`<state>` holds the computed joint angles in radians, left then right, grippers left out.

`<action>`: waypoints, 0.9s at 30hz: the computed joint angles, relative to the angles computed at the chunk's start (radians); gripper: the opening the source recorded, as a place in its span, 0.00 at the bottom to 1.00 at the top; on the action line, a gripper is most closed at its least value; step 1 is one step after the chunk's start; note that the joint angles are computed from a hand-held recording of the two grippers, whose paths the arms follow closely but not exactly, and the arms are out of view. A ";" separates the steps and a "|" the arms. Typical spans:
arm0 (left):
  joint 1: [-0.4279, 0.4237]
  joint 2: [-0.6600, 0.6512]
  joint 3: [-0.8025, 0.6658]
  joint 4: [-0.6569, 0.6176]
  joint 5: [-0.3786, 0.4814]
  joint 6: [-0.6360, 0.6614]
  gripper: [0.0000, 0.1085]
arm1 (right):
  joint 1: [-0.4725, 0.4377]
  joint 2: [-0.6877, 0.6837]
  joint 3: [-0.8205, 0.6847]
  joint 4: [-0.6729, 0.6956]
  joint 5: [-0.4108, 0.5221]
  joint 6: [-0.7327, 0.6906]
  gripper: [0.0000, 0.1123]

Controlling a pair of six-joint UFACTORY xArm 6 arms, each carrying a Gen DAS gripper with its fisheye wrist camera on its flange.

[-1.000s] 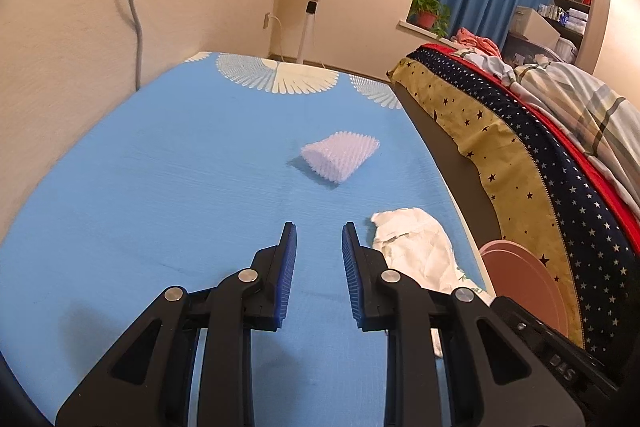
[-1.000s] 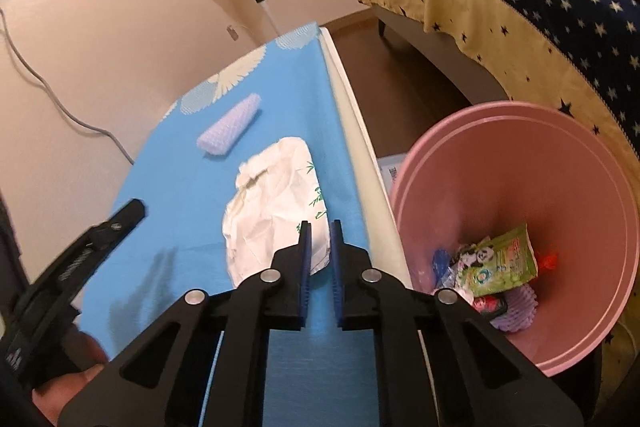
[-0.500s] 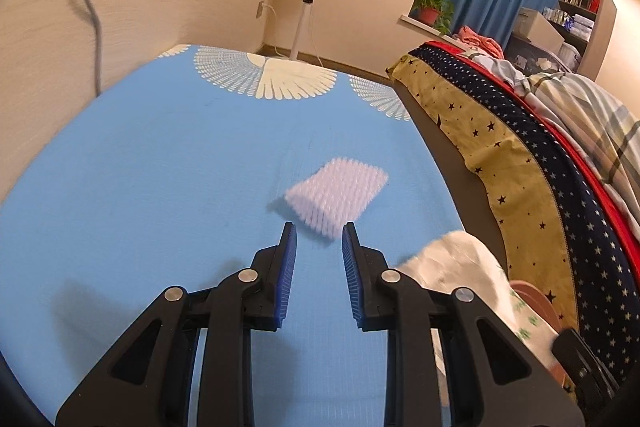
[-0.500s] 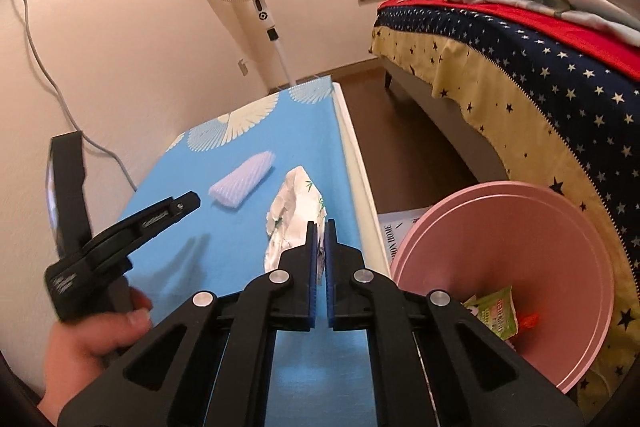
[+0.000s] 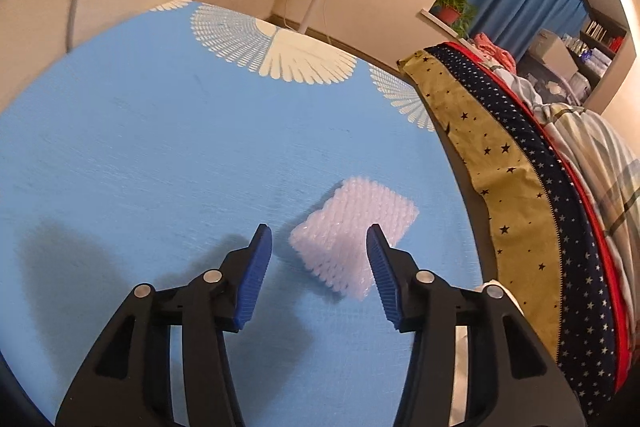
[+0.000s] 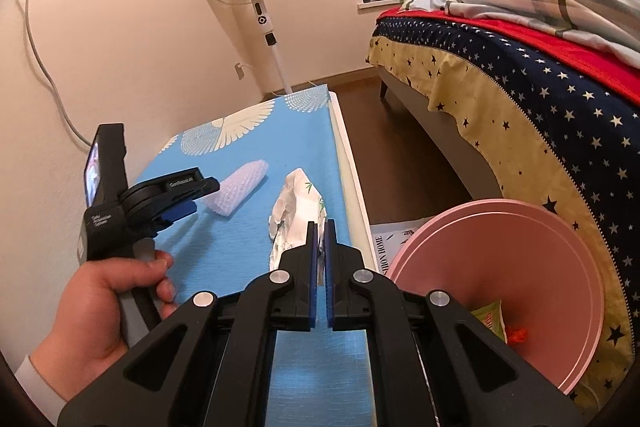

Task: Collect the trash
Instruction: 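Move the left gripper to the white foam net while the right gripper approaches the crumpled white paper, then close the left gripper on the foam net while the right gripper grasps the white paper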

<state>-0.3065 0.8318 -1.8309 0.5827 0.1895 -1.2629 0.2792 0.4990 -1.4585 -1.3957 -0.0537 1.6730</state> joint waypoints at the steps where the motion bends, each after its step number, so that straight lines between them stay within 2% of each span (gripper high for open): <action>1: -0.002 0.008 -0.006 -0.045 -0.009 0.045 0.44 | 0.002 -0.003 0.001 -0.016 0.003 0.014 0.03; 2: -0.005 0.014 -0.008 -0.084 -0.020 0.087 0.34 | 0.002 -0.004 0.001 -0.017 0.005 0.013 0.03; 3: -0.008 0.018 -0.011 -0.123 -0.027 0.127 0.20 | 0.003 -0.008 0.002 -0.025 0.007 0.019 0.03; 5: -0.014 0.011 -0.004 -0.106 -0.031 0.126 0.11 | 0.006 -0.013 0.003 -0.042 0.014 0.028 0.03; 9: -0.017 -0.038 0.037 0.058 -0.023 0.010 0.08 | 0.008 -0.026 0.006 -0.083 0.026 0.059 0.02; 10: -0.020 -0.063 0.055 0.130 -0.008 -0.045 0.08 | 0.008 -0.030 0.007 -0.092 0.028 0.065 0.02; 16: -0.041 -0.205 0.178 0.348 0.054 -0.203 0.08 | 0.010 -0.064 0.022 -0.189 0.045 0.150 0.02; 23: -0.076 -0.392 0.369 0.525 0.111 -0.376 0.08 | 0.013 -0.133 0.062 -0.328 0.070 0.276 0.02; 27: -0.101 -0.469 0.452 0.578 0.134 -0.443 0.08 | 0.012 -0.181 0.101 -0.390 0.086 0.340 0.02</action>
